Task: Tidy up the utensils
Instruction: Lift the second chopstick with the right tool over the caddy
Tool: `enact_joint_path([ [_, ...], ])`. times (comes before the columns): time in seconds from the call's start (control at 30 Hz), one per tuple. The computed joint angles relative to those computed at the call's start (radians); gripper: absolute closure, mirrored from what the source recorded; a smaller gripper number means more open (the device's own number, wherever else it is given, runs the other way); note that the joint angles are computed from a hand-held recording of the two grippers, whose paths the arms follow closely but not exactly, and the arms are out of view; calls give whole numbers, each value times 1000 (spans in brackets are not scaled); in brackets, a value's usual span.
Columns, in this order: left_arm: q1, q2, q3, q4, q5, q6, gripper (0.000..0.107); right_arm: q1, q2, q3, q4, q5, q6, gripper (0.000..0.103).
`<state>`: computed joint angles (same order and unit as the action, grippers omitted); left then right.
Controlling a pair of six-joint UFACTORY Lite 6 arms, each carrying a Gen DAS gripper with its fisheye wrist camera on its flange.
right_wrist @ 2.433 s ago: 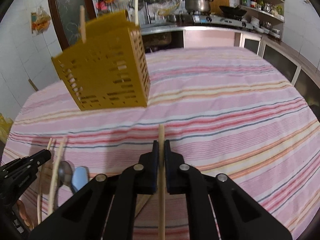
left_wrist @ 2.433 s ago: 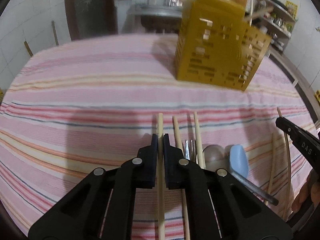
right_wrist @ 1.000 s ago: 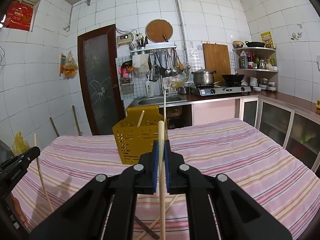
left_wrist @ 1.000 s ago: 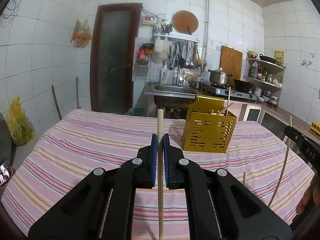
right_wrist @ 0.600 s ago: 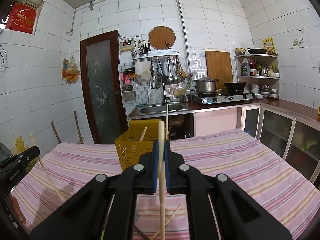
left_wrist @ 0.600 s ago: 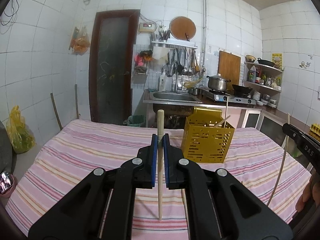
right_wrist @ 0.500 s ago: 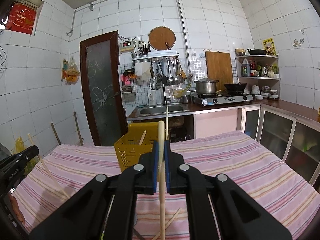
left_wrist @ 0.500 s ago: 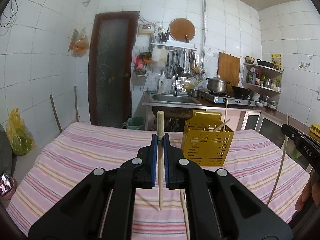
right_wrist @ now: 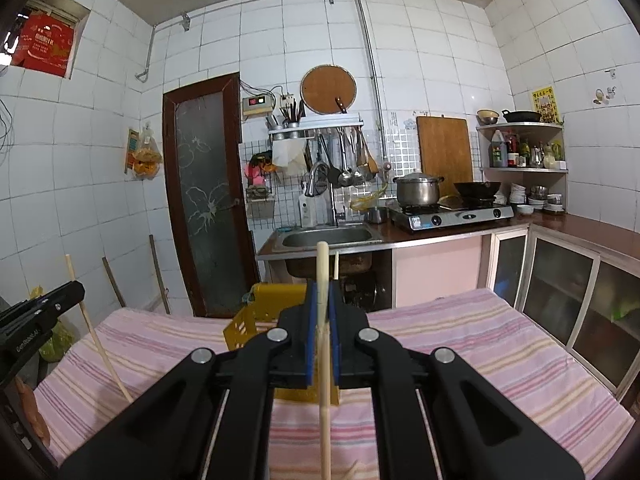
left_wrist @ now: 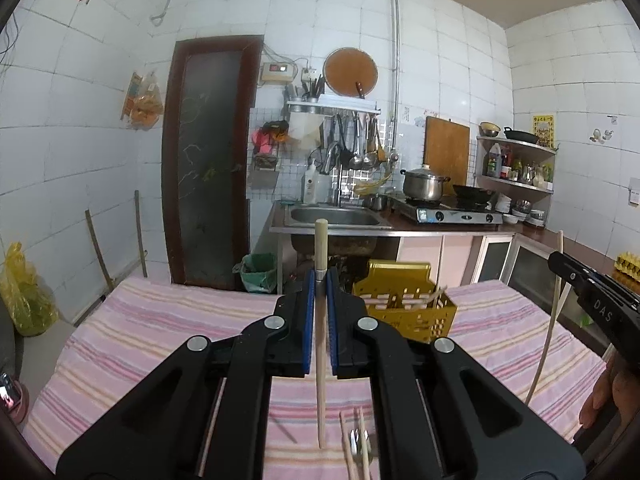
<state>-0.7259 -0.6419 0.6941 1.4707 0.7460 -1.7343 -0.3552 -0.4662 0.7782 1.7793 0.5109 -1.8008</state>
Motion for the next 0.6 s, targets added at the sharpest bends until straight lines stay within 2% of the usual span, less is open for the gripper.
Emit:
enact_joint_path([
  [0.13, 65, 75, 99, 6, -89, 5, 102, 21, 65, 81, 25, -12, -1, 97],
  [0.3, 100, 171, 201, 57, -122, -12, 102, 43, 142, 180, 53, -19, -14, 97],
  [0.37, 132, 223, 273, 56, -173, 5, 102, 59, 177, 231, 58, -33, -13, 97],
  [0.6, 204, 405, 512, 110, -286, 1, 102, 112, 360, 509, 86, -91, 32, 97],
])
